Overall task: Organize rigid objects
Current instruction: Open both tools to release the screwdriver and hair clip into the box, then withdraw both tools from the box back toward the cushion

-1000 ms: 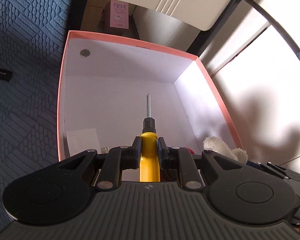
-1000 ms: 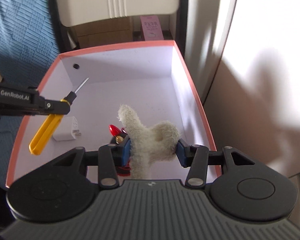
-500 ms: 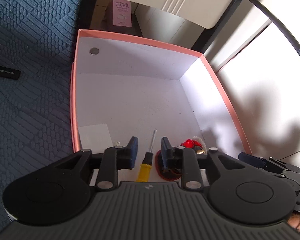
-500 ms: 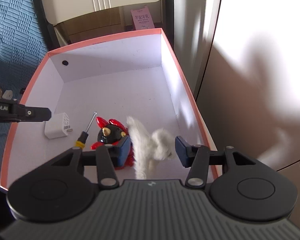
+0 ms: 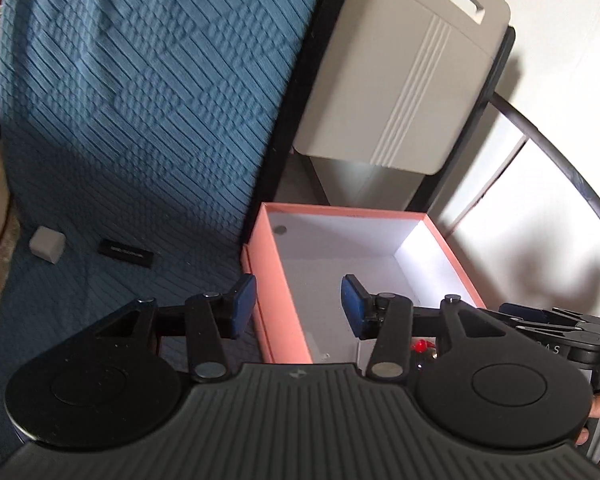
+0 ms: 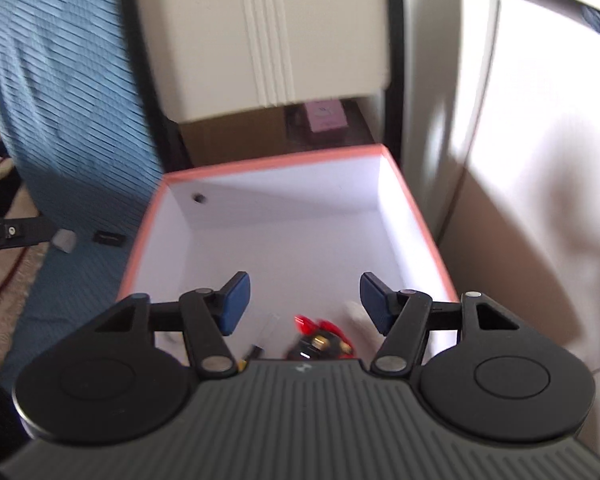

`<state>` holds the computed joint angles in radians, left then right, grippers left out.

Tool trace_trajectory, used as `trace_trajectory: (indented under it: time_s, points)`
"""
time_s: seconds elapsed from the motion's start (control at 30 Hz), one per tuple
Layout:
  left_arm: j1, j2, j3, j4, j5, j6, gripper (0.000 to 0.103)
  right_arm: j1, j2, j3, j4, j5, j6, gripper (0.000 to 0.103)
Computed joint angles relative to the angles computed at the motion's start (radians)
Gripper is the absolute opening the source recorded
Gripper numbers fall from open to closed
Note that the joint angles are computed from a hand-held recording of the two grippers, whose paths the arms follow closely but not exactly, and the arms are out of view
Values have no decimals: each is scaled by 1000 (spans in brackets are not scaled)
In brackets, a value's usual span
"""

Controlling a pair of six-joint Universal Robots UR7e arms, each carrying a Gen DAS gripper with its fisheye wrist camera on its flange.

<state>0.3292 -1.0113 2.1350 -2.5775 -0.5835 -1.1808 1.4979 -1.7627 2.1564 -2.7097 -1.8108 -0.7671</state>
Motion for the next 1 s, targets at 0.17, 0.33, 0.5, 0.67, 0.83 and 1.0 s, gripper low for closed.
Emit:
trace_trajectory:
  time_s: [0.17, 0.33, 0.5, 0.67, 0.83, 1.0]
  points:
    - [-56, -118, 71, 187, 77, -150, 53, 97, 12, 42, -24, 13, -14, 63]
    - [-92, -190, 142, 352, 101, -316, 53, 160, 25, 111, -80, 48, -69, 63]
    - [-118, -235, 221, 444, 93, -419, 53, 191, 52, 208, -185, 41, -87, 63]
    - [-117, -265, 296, 421, 77, -472, 53, 186, 87, 262, -211, 59, -64, 63]
    - [-100, -250, 375, 288, 93, -491, 53, 193, 141, 307, -313, 55, -58, 63]
    - [-105, -228, 409, 209, 95, -481, 53, 202, 187, 322, -375, 56, -78, 63]
